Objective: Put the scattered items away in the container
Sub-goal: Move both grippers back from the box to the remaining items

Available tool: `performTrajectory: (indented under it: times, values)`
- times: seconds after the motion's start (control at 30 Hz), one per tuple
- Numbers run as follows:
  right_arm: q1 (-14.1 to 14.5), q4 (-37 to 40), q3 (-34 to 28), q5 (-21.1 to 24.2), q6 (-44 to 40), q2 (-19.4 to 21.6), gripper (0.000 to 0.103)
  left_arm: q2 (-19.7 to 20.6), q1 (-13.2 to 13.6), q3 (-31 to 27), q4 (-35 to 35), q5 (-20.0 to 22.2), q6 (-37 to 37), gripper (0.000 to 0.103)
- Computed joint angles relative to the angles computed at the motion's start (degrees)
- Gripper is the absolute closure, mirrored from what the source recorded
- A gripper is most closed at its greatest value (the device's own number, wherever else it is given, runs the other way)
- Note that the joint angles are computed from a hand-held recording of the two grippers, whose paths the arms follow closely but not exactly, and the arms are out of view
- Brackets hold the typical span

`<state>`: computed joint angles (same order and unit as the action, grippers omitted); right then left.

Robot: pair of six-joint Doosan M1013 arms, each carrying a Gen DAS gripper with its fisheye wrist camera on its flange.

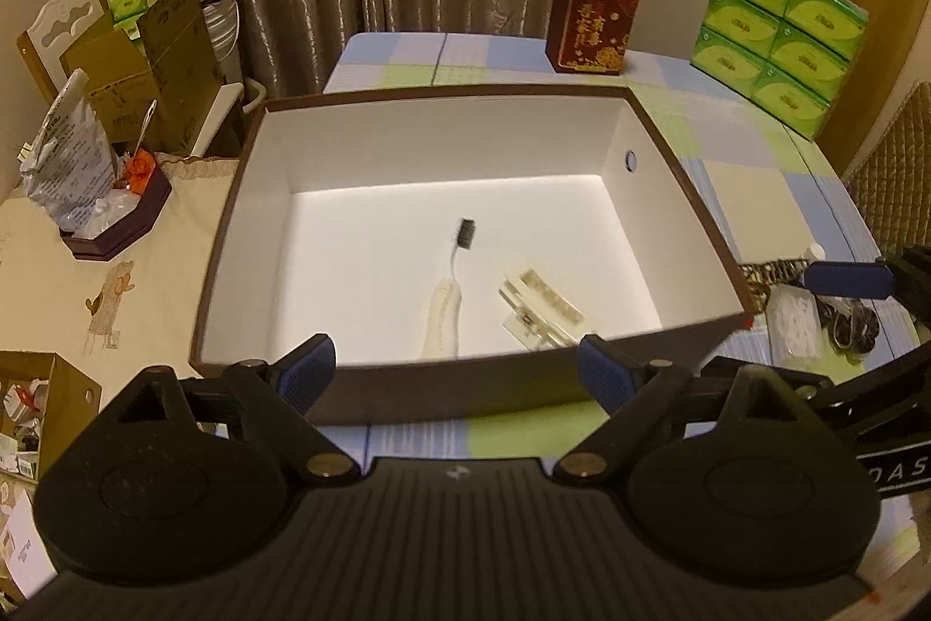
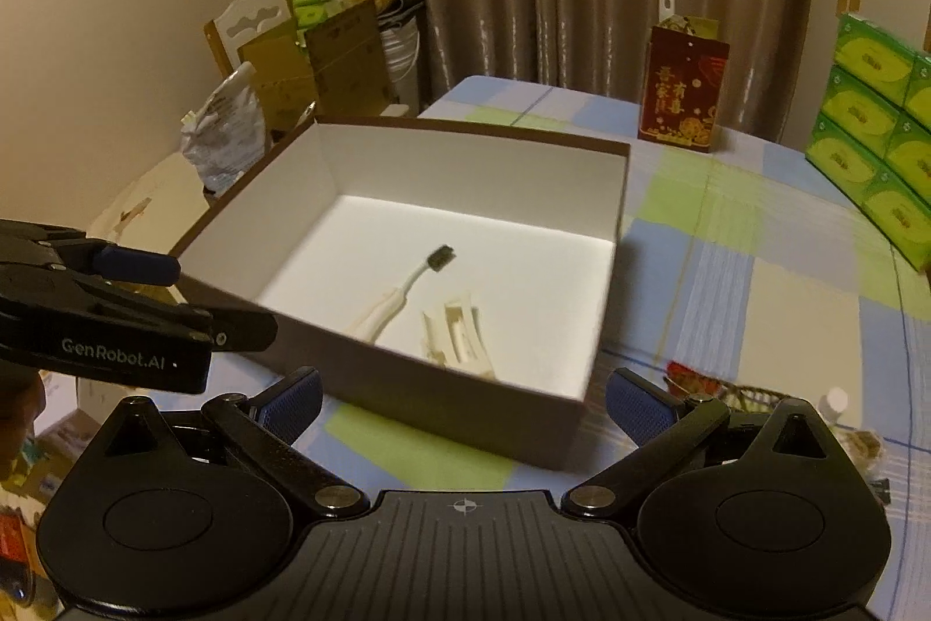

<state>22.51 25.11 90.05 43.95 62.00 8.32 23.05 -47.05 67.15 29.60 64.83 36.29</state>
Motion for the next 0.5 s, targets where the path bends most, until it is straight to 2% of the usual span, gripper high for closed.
performTrajectory:
  times: [0.5]
  values:
    - [-7.4,1.9,3.9,2.5,-1.3,-3.6,0.002,3.7,-4.0,-4.5,-1.8,2.8,1.1,0.015]
